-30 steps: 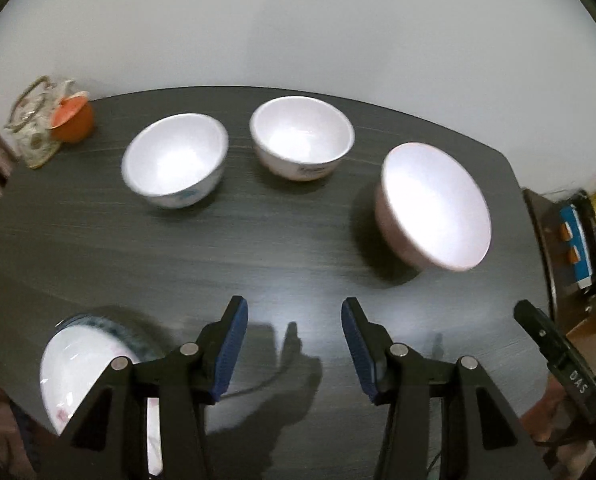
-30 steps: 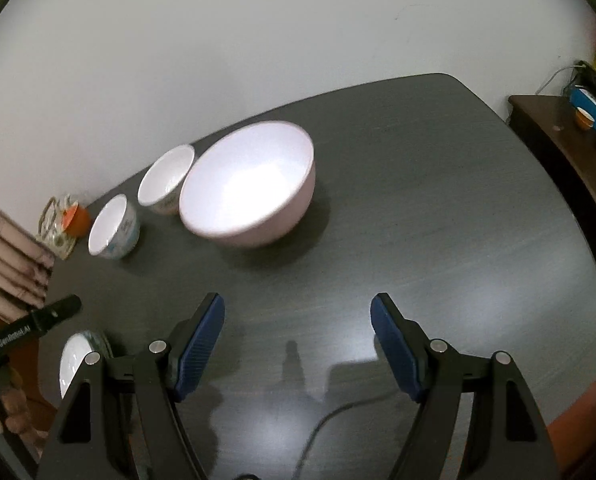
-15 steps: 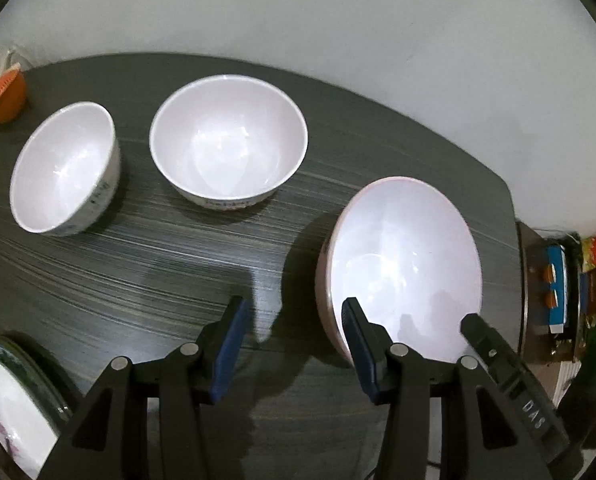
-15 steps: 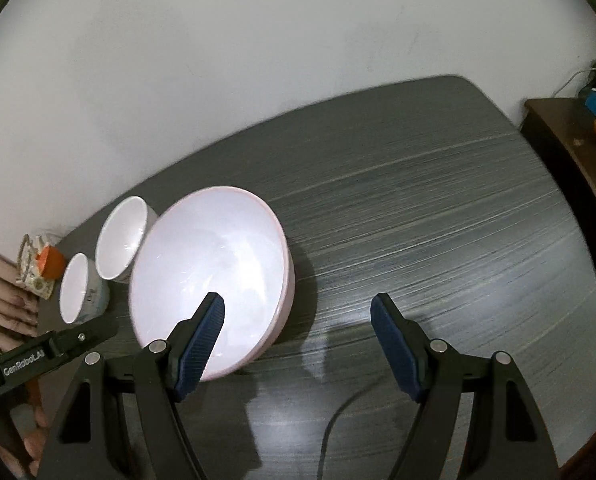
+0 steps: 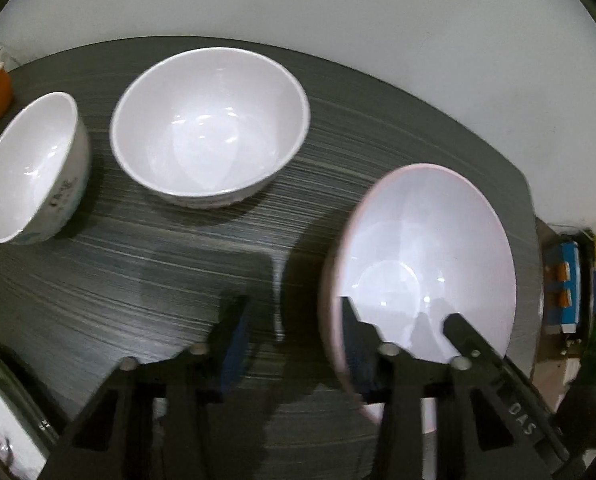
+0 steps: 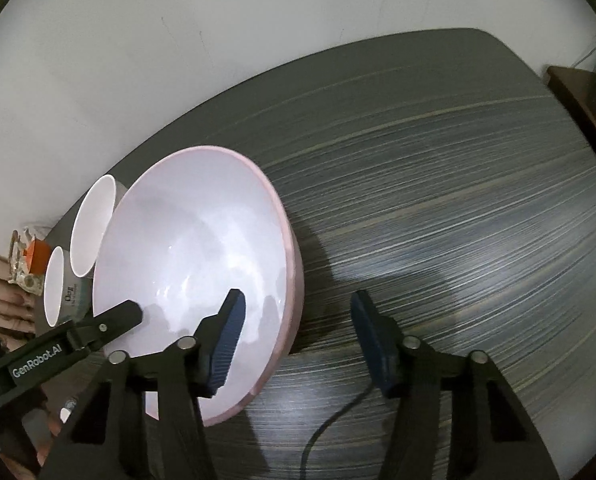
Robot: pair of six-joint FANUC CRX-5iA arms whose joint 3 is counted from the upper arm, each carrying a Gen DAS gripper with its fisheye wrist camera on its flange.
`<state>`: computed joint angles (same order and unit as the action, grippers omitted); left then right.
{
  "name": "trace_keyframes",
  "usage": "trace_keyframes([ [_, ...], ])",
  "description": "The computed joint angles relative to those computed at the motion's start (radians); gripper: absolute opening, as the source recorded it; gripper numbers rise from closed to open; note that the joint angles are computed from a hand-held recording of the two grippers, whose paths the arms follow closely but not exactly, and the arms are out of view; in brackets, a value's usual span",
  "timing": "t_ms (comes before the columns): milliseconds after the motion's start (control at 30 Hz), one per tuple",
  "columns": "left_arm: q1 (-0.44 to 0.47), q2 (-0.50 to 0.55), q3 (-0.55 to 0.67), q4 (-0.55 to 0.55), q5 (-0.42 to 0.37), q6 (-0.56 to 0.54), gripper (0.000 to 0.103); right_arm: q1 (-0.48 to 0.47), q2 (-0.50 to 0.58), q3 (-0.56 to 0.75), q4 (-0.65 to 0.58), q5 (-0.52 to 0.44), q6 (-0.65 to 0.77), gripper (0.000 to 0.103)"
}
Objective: Organize plates and bowls
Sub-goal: 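Close the left tool and the right tool on the pink bowl rim, then lift the pink bowl with both tools and carry it beside the plate stack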
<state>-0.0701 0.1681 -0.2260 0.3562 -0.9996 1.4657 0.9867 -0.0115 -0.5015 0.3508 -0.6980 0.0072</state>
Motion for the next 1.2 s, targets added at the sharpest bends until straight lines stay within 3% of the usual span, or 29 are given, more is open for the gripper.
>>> trace_keyframes([
  [33, 0.002, -0.001, -0.012, 0.031, 0.005, -0.027, 0.021, 0.000, 0.001, -0.003, 0.001, 0.008, -0.001, 0.045],
  [133, -0.006, -0.008, -0.020, 0.041, 0.015, -0.049, 0.013, -0.006, -0.008, -0.024, -0.009, 0.075, 0.019, 0.030],
  [267, -0.017, -0.022, -0.025, 0.019, 0.019, -0.045, 0.013, 0.005, -0.009, -0.028, -0.008, 0.078, 0.006, 0.021],
  [533, -0.010, -0.080, -0.043, -0.007, 0.017, -0.048, 0.013, 0.042, -0.022, -0.030, 0.007, 0.055, -0.033, 0.021],
  [833, 0.060, -0.223, -0.144, -0.029, -0.004, -0.086, 0.013, 0.118, -0.067, -0.042, 0.064, 0.018, -0.115, 0.020],
  [1200, 0.174, -0.404, -0.273, -0.024, -0.066, -0.153, 0.013, 0.281, -0.078, -0.043, 0.148, -0.030, -0.275, 0.020],
])
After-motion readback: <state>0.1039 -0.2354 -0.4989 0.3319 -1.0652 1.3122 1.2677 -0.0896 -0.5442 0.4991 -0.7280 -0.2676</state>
